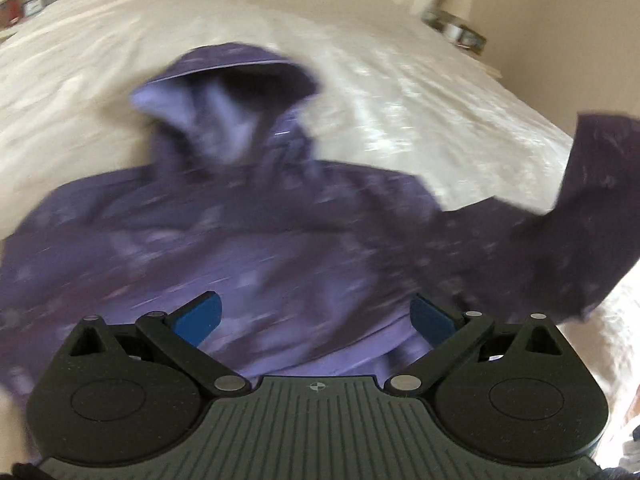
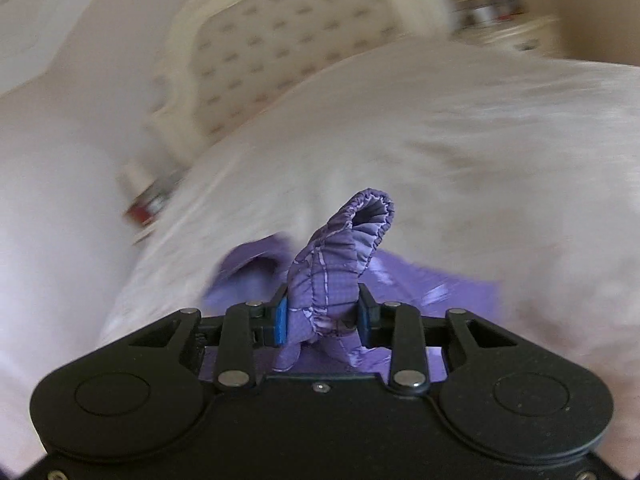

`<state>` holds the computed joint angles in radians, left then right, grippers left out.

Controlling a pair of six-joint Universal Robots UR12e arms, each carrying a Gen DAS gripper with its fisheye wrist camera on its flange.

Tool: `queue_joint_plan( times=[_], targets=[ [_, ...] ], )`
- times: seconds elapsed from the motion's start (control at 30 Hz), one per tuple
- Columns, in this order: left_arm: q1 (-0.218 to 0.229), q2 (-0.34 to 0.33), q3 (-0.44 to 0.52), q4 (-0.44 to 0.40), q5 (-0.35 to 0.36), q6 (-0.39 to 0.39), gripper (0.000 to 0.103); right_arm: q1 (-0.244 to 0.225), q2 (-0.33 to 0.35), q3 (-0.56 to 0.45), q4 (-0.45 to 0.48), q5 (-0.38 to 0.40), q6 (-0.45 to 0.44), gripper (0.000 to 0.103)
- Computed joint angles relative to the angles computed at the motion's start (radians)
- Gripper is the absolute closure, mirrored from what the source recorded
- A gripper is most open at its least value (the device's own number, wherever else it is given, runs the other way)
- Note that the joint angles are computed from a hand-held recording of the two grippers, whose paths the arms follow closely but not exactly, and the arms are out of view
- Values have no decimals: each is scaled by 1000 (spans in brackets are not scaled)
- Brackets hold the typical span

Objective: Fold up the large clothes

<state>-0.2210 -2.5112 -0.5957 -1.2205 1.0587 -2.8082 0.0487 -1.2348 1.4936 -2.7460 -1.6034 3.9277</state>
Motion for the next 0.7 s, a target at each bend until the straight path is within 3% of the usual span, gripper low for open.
queue_joint_plan(
  times=[0.23,0.43,0.57,0.7],
  targets=[
    [74,2,1,-13,39,-8,1,81,219,-260,14,162,-43,60],
    [118,-10,21,-20,79,-19,1,142,388,-483,161,237,-125,58],
    [134,-25,45,-44,88,-26,1,163,455,-563,256,263,-167,54],
    [140,-29,48,-49,70,-44,1,174,458,-555,278,289,-193,40]
  ],
)
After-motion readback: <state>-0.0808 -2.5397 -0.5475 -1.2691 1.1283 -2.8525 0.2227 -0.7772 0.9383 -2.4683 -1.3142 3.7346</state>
